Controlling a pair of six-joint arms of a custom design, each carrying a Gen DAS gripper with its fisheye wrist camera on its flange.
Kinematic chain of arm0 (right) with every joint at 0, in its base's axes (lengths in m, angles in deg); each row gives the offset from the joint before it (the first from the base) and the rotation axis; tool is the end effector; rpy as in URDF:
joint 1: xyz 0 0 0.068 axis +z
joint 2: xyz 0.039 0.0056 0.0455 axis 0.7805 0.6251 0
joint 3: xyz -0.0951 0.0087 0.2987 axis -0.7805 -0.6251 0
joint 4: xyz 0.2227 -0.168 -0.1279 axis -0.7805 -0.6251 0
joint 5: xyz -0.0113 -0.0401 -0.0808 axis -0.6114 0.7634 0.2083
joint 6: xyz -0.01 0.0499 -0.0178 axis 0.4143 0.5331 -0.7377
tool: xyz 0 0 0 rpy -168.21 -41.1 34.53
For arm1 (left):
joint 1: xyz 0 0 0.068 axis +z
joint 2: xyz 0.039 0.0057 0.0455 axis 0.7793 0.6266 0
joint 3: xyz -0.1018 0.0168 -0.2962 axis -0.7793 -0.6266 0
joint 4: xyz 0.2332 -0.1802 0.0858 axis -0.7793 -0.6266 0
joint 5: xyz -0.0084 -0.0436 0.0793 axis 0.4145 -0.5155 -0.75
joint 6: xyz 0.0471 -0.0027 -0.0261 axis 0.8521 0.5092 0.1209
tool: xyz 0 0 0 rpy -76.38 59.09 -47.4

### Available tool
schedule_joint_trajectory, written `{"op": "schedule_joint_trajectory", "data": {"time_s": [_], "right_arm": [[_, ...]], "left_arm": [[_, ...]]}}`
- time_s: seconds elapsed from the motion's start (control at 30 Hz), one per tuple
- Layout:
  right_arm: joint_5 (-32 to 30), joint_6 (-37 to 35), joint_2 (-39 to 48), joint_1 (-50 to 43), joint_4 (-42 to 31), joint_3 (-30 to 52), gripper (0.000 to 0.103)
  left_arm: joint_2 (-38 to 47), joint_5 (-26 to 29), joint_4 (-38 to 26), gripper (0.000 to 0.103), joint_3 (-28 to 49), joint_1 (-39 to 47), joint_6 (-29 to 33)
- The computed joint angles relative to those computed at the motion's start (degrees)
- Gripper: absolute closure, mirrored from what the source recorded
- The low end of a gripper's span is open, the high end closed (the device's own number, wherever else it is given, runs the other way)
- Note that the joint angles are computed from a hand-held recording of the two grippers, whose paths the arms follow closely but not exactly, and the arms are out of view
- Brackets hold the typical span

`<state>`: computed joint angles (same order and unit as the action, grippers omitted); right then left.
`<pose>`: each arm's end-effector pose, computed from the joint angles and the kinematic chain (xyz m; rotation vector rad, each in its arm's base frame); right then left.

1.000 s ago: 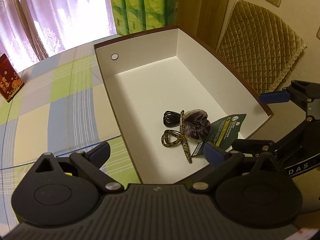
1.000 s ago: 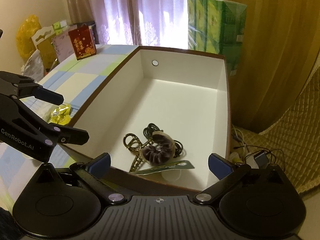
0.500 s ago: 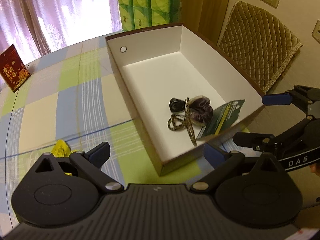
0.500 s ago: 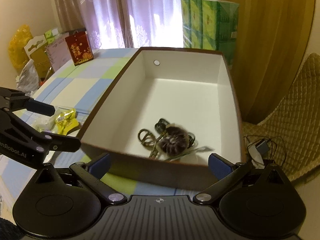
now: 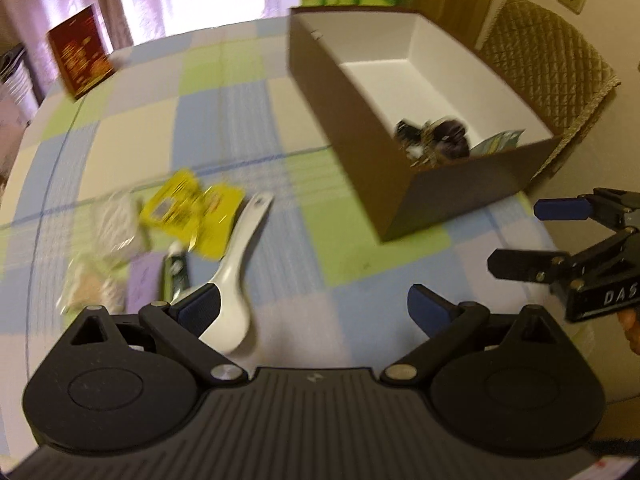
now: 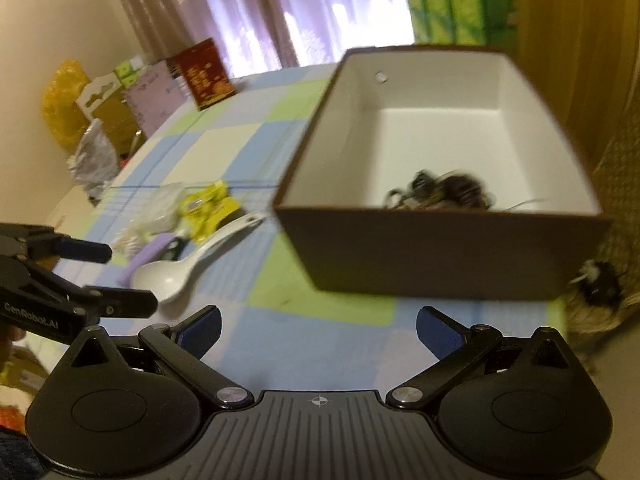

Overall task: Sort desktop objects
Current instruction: 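Withdraw both tools from the box toward the table, then grasp the white plastic spoon by its bowl end with the right tool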

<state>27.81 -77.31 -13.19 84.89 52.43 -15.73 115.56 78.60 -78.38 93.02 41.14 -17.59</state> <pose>0.1774 0.1277 0.1637 -0.6633 2.4554 0.5844 0.1371 -0.0236 0.1856 0.0676 2.6109 -0.0853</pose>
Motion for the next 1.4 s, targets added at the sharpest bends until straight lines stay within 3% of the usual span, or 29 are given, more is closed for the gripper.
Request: {"op": "schedule_joint_trajectory", "data": {"time_s": [0.27,0.57,0.6,0.67,0.73,0.87,1.0,1.17,1.4], "right_arm": [[1.50,8.54,9.48,10.55,7.26,1.41,0.002],[0.42,20.10,20.63,16.29,16.92,3.95,0.004],[0.22,21.61,21.68,16.80,17.98,4.27,0.006],[-0.91,24.83,24.30,17.52,20.32,5.16,0.024],[-1.82,28.43,27.16,18.15,22.07,6.40,0.031],[-2.26,36.22,31.98,19.28,26.37,8.30,0.057],[-2.30,45.11,35.95,19.55,30.56,9.13,0.069],[-3.65,56.70,40.98,19.14,36.98,9.23,0.090],[-2.98,68.24,42.22,17.78,44.64,5.18,0.103]], "left_arm": [[-7.34,8.33,-7.71,0.005,-2.61,24.78,15.63],[-1.42,17.19,-6.46,0.006,-2.20,51.50,36.63],[-0.01,17.97,-5.78,0.006,-2.00,53.86,38.78],[2.98,18.69,-4.21,0.006,-1.44,56.81,41.70],[5.56,19.46,-2.89,0.006,-1.04,59.15,44.09],[11.56,20.70,0.12,0.006,0.16,62.39,48.20],[17.70,21.72,2.97,0.007,1.63,64.41,51.75],[23.86,22.49,5.94,0.007,3.25,65.41,54.55],[30.46,22.69,9.49,0.008,4.67,63.76,56.32]]}}
